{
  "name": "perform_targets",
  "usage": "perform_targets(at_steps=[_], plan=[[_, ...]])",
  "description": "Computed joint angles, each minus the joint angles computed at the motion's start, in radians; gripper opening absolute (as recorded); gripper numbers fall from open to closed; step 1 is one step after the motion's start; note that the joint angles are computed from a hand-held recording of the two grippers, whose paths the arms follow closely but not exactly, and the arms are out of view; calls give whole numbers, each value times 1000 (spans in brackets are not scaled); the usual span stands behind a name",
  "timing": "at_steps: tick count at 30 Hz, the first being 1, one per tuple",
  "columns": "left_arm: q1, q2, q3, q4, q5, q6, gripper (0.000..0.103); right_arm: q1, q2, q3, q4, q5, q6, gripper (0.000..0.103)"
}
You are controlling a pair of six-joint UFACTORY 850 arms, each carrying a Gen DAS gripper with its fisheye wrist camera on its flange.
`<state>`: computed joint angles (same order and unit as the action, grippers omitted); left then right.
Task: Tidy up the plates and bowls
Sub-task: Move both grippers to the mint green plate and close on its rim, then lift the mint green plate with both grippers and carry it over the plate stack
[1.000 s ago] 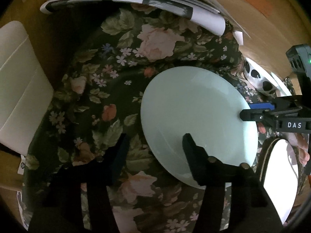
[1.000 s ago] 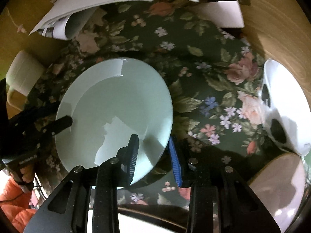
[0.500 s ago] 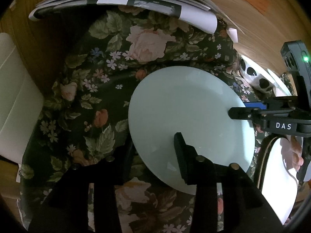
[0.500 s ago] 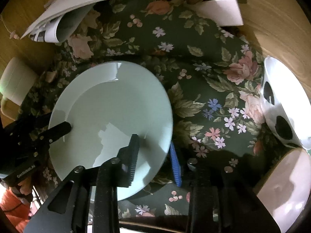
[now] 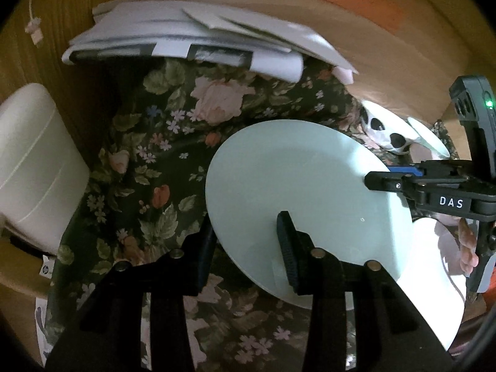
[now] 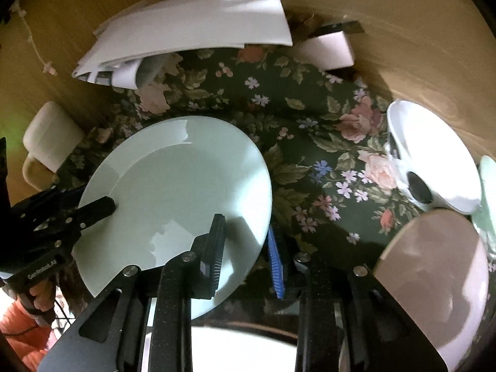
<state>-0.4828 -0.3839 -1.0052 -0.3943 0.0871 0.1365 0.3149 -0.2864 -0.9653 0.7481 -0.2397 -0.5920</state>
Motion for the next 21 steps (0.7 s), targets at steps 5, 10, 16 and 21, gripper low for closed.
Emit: perform_targets(at_steps=[5,10,16,21], plan=[[-20,38,28,-31,16,32,39,-42,63,54,155,1,-174,24],[-50,82,61,-61,40,64,39,-61,136,114,245,17,-262,24],[-85,119,96,-35,59,32,39,-66,222,188,335,44,-333,24],[-116,148,123,-69,68,63,39,-66,298,262,418,67,-398,24]])
